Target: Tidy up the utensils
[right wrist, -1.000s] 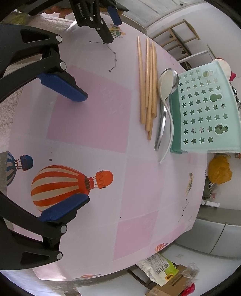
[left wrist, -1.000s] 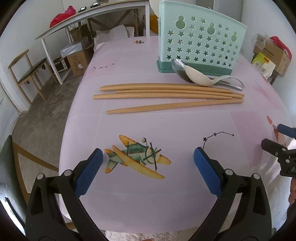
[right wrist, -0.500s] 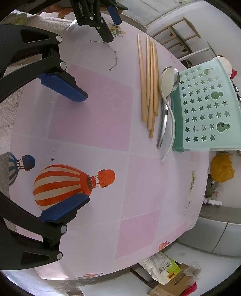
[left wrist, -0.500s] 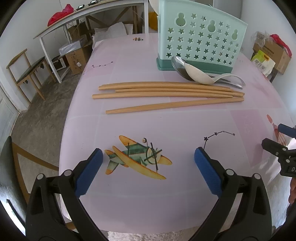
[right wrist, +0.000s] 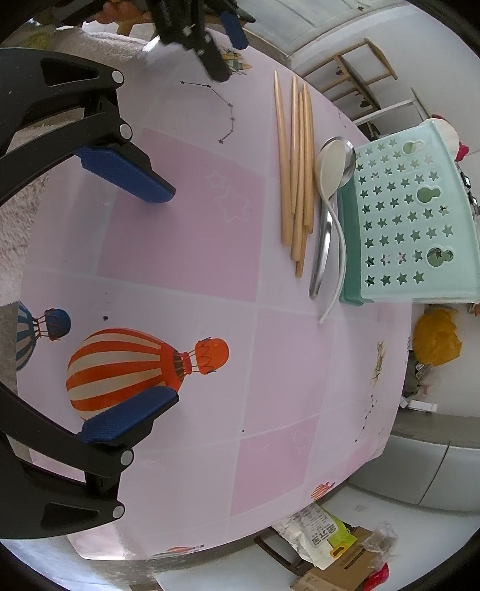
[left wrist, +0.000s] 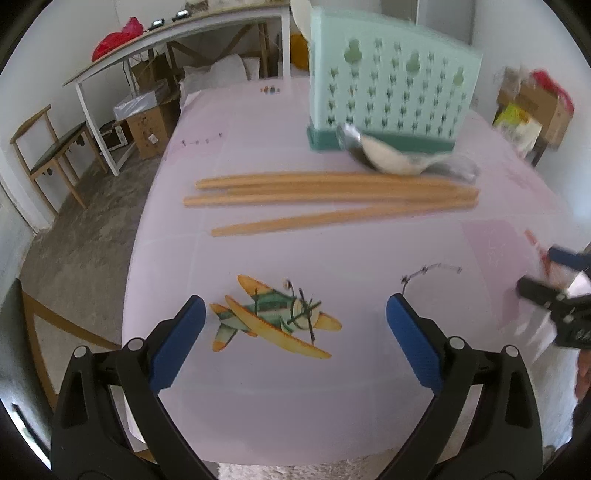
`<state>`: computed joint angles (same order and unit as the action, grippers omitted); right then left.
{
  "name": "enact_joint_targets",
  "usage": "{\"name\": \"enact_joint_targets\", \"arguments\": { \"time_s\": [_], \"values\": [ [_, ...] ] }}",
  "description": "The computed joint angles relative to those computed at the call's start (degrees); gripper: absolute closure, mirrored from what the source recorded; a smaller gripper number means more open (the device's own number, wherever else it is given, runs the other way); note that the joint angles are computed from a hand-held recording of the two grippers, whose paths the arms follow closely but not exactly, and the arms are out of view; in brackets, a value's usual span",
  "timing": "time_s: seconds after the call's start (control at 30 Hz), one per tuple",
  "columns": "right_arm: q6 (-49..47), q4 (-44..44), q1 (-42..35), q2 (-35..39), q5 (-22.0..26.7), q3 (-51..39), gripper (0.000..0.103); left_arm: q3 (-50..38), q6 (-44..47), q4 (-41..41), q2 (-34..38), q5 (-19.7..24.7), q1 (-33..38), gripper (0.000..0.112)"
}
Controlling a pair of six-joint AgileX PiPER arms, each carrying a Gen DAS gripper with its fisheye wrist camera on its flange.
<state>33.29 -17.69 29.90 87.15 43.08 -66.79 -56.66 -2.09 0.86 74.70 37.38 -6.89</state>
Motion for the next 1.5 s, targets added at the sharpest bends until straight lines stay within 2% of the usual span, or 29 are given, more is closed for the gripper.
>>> {"name": "enact_joint_targets", "arguments": {
  "time_s": [0.03, 0.2, 0.33, 0.5, 0.73, 0.87, 0.97, 1.03, 1.17, 1.33, 1.5],
  "values": [
    [-0.30, 0.13, -0.13, -0.08, -0.22, 0.13, 0.006, 0.16, 2.02, -2.40, -0.59, -0.76, 0.84, 0.018],
    [-0.08, -0.67, -0.15, -1.03, -2.29, 1.86, 0.006, -0.65, 24.37, -26.70, -3.14, -3.41, 6.72, 0.022],
    [-0.23, -0.70, -0.19, -1.19, -2.72, 2.12, 0.006, -3.68, 32.10, -34.91, -1.49, -3.81, 6.65, 0.032],
    [-2.27, 0.47, -0.63, -1.22, -2.85, 1.94, 0.006, -11.06, 31.44, -34.90, 4.94, -2.53, 3.93, 0.048],
    [-2.86, 0.47, -0.72, -1.78, -4.11, 2.93, 0.006, -16.80, 29.71, -32.64, 10.87, -0.92, 1.35, 0.068],
    [-5.25, 2.14, -1.34, -2.13, -4.42, 3.11, 0.006, -17.19, 29.43, -33.16, 11.73, -0.46, 1.81, 0.073],
    [-9.79, 6.97, -3.15, -2.86, -4.70, 2.89, 0.008, -16.88, 29.30, -34.06, 11.63, -0.58, 3.02, 0.076],
    [-12.98, 10.81, -4.21, -4.47, -6.82, 2.89, 0.014, -16.05, 29.84, -35.04, 11.03, -0.88, 4.27, 0.077],
    [-13.32, 10.09, -3.01, -4.55, -9.58, -0.75, 0.025, -14.98, 29.22, -35.41, 10.20, -0.16, 7.57, 0.080],
    [-15.22, 9.04, 0.17, 2.41, -9.46, -10.65, 0.042, -14.13, 30.42, -37.61, 9.39, 2.33, 12.69, 0.082],
    [-15.55, 4.51, 3.64, 9.25, -8.37, -18.39, 0.052, -13.36, 32.63, -40.09, 9.08, 3.29, 15.96, 0.082]
  ]
}}
